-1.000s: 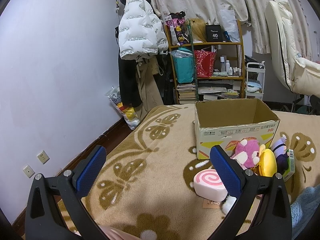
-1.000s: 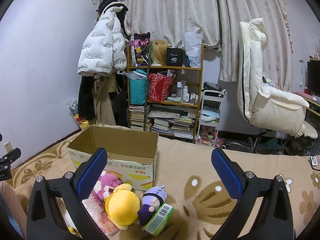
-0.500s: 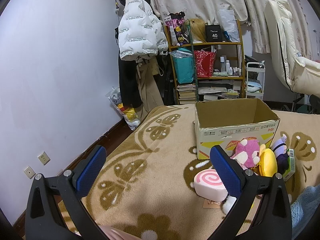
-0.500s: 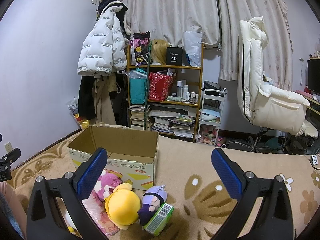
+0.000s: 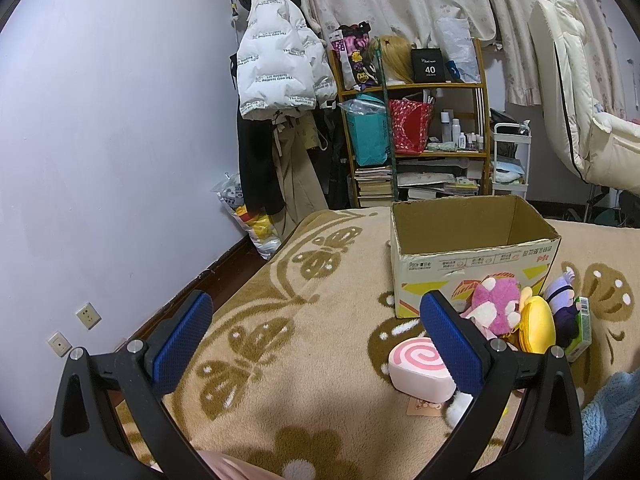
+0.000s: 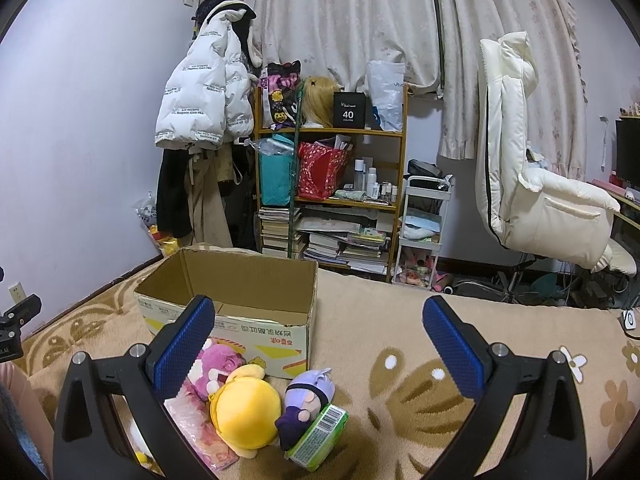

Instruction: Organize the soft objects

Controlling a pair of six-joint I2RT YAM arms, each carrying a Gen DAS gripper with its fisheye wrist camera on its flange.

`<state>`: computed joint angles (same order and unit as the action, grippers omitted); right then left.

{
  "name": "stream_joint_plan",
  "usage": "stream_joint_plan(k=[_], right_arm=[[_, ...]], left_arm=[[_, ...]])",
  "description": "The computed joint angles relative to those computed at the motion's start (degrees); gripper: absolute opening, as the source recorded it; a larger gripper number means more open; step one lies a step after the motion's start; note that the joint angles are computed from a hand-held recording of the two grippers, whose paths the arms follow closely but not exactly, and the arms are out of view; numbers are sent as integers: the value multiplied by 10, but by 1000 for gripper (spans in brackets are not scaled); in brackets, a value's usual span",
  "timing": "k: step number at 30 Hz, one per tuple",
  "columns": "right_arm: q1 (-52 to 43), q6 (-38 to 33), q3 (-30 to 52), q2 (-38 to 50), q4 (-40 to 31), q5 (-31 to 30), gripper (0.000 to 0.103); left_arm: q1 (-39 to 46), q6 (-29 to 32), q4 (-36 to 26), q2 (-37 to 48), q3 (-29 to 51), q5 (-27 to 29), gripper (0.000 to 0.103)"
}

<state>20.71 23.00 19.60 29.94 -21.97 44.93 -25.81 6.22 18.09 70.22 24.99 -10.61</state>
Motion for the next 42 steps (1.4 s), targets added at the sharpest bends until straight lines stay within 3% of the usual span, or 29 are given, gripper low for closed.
stream_joint_plan(k=[5,8,12,21,42], right_arm=[[-3,-3,-1,2,2,-3,103],[41,33,-8,23,-1,31,103],[21,19,-15,47,34,8,103],[-75,-10,0,101,49,-126,103],[-177,-48,33,423,226,-382,100]], left_arm=[[0,5,-6,5,6,-1,103],[-2,9,-14,8,10,-3,103],[-17,12,-34,18,24,-14,103],[-61,34,-94,92,84,-52,103],[-66,-3,-201,292,246,51,103]])
